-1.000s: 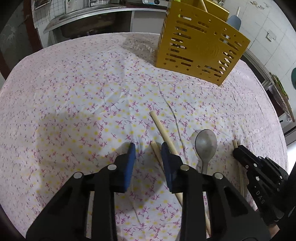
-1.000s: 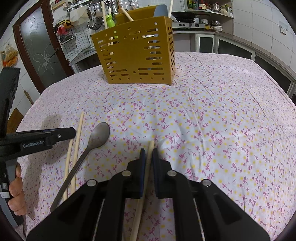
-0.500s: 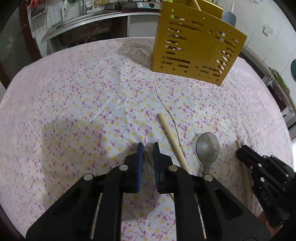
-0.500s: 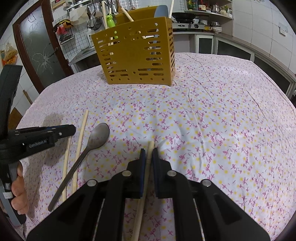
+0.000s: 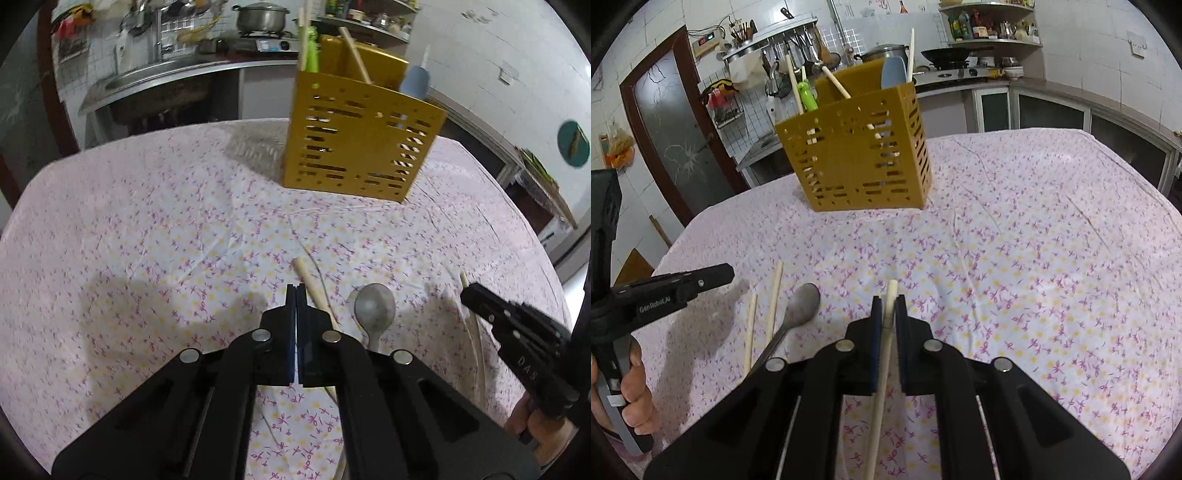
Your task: Organize utensils
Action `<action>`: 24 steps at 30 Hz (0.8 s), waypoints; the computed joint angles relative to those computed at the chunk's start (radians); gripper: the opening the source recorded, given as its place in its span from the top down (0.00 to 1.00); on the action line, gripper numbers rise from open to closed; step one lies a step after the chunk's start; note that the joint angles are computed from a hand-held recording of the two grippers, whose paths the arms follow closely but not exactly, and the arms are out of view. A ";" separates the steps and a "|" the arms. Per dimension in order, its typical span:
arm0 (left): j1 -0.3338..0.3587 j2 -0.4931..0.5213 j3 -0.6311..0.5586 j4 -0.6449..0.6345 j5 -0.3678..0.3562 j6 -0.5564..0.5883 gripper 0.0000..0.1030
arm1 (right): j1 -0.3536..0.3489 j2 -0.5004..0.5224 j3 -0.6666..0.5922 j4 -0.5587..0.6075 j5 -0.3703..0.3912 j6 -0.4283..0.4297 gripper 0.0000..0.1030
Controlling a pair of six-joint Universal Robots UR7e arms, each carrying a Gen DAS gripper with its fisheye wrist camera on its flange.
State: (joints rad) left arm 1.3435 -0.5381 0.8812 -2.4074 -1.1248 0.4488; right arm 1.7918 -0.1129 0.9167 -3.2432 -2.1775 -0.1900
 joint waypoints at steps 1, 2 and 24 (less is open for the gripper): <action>0.000 0.004 -0.016 0.042 0.004 -0.019 1.00 | -0.001 0.001 -0.003 0.009 -0.001 0.007 0.93; 0.004 0.010 -0.038 0.088 0.000 -0.049 1.00 | -0.002 0.003 -0.008 0.020 -0.005 0.011 0.93; -0.021 0.075 -0.056 0.149 0.185 -0.106 0.87 | -0.012 0.011 -0.022 0.061 -0.018 0.027 0.93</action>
State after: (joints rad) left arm 1.3221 -0.4627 0.8250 -2.2581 -0.9402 0.3426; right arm 1.7799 -0.1021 0.8951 -3.1820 -2.1957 -0.1629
